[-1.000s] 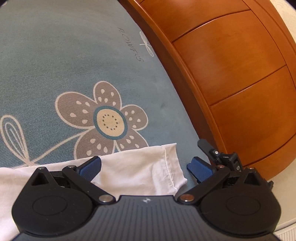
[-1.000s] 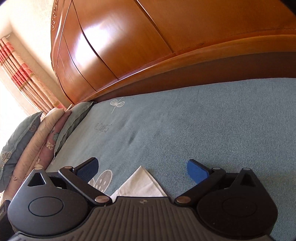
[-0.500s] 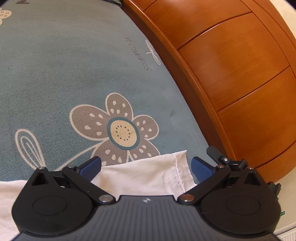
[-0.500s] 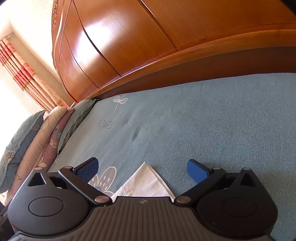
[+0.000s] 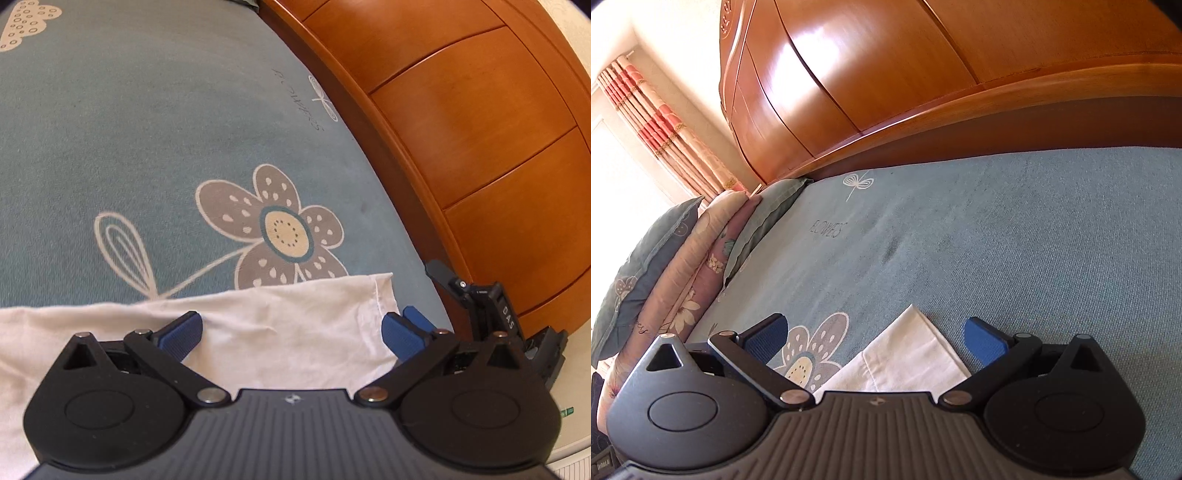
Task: Fold clothes
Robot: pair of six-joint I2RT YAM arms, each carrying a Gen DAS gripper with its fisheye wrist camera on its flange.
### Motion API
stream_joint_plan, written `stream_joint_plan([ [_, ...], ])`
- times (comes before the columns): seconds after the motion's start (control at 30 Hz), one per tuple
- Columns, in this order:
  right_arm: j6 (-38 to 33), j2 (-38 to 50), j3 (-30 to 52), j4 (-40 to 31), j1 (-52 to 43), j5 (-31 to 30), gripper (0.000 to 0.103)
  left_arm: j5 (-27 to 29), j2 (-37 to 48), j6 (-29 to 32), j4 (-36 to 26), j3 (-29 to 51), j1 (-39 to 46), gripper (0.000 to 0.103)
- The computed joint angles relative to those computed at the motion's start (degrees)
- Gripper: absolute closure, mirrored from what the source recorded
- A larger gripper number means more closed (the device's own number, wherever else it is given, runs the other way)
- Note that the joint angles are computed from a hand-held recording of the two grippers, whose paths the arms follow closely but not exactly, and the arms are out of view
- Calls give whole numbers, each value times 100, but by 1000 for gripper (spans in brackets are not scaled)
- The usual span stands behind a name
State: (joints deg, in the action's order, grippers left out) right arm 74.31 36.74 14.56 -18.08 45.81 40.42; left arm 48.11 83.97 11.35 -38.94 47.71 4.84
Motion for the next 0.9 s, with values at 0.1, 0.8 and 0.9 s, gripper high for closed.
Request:
stream_joint_plan([
  [0.1,-1,11,14,-18,35,30,0,157,-23,-142,-85,98,44,1],
  [0.8,-2402,1706,451,1992,-364,-3709,0,306,329,3115,-2922,601,2405,1],
  [0.9,-2240,2038,524,2089,255,-2159,0,204,398,3141,-2834,459,2330,1],
])
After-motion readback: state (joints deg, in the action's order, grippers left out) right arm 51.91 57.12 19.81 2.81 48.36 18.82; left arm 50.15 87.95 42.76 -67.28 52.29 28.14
